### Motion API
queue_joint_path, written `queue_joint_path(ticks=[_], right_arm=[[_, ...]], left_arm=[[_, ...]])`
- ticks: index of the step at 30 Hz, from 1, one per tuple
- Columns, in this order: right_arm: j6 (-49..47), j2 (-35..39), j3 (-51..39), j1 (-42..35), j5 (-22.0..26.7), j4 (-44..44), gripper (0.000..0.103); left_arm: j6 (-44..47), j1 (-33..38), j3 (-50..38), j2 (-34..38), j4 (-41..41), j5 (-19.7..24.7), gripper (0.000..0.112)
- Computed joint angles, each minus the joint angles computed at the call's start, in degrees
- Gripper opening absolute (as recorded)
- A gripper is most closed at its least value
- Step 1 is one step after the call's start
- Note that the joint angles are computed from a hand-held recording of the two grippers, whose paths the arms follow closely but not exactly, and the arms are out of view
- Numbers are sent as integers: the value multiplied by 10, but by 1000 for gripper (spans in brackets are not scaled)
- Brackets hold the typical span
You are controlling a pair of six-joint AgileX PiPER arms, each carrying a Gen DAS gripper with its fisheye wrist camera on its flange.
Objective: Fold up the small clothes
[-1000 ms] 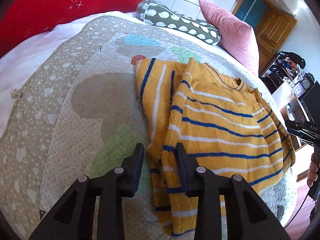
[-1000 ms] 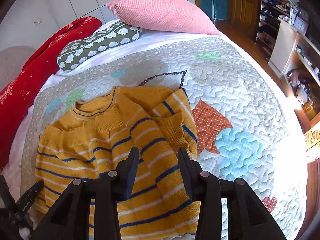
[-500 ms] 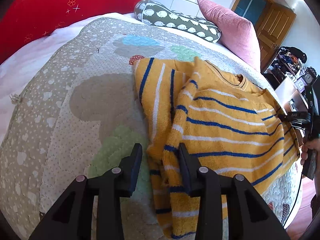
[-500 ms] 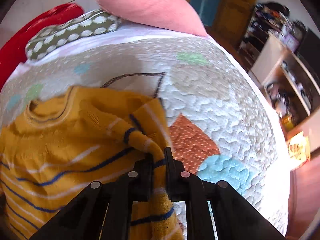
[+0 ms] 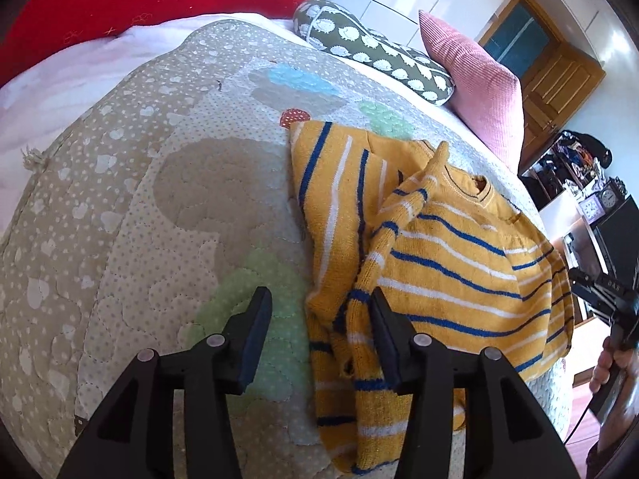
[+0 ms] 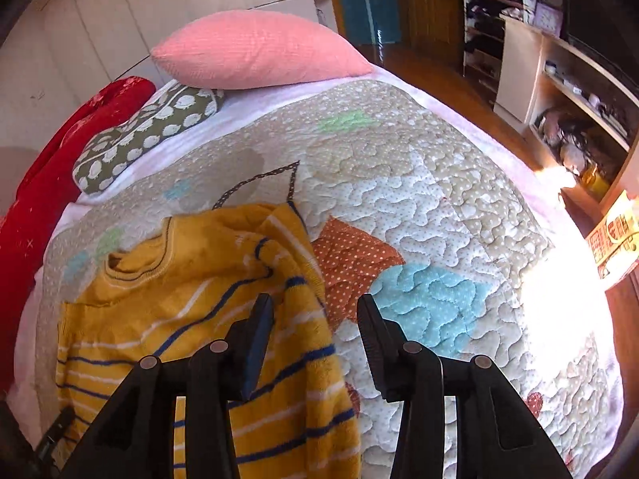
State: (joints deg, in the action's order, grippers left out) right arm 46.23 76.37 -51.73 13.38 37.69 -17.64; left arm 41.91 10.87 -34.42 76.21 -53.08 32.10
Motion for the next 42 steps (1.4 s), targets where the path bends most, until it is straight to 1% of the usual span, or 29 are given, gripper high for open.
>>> queue_joint_path(ticks=[2,4,6,9,10,12,14,15,18,20,21,22,23,24,26,27,29,30,32,33,34,35,36,38,39,40,41,42], right_arm=[[91,-18,2,75,26,-76,45],[133,-14,-4,129,24,-102,45],[127,14,-28,168,14,-88,45],[85,94,-97,215,-5,-46,45],[75,125,-123,230,-11,-39,45],[33,197,-193,250,-15,-11,45],[-26,280,-286,264,11,33,45],[-52,327,-344,269,37,55,45],[-87,458,-516,287,119,61,45],[-160,534,-630,291,172,96,45],[-180,554,-664,297,189,92,45],[-192,556,-675,303,196,80,45],[-200,542,-663,306,187,81,45],[-200,512,-628,305,165,90,45],[-161,429,-514,309,106,83,45],[-157,386,-456,309,84,92,45],[-150,308,-342,318,38,101,45],[-136,275,-292,327,27,86,45],[-65,203,-194,349,7,19,45],[-17,163,-143,358,-2,-23,45],[29,126,-104,362,3,-63,45],[84,78,-62,369,22,-111,45],[141,37,-24,374,42,-160,45],[212,-41,43,363,87,-216,45],[217,-75,67,338,103,-218,47],[204,-104,85,304,108,-203,48],[184,-130,102,265,103,-184,48],[158,-149,115,225,92,-161,50]], left_arm=[[22,29,2,1,-28,27,48],[25,49,6,-9,-38,38,48],[25,64,12,-26,-39,37,48],[-5,78,15,-46,-10,8,47],[-4,88,14,-47,-11,8,47],[25,121,12,-41,-36,29,47],[38,140,8,-32,-45,35,47],[38,144,6,-27,-44,35,47],[35,149,2,-15,-37,31,47],[31,150,-1,-6,-33,30,47],[30,151,-1,-4,-33,32,47],[27,151,-3,-3,-31,32,47],[28,152,-3,-3,-31,35,47],[31,155,-4,-5,-34,39,47],[38,154,-3,-9,-40,52,47],[46,156,-3,-11,-45,67,47],[74,160,-10,-5,-55,119,47],[87,161,-15,-2,-54,151,47],[107,152,-18,-8,-43,203,48],[110,141,-13,-23,-32,210,48],[102,122,-6,-44,-17,199,49],[80,92,1,-65,8,177,53],[57,63,7,-81,35,155,54],[9,11,19,-95,81,117,54],[-14,-9,21,-90,98,103,54],[-39,-29,20,-79,111,91,54],[-48,-33,26,-74,116,85,54],[-63,-46,28,-69,121,71,54]])
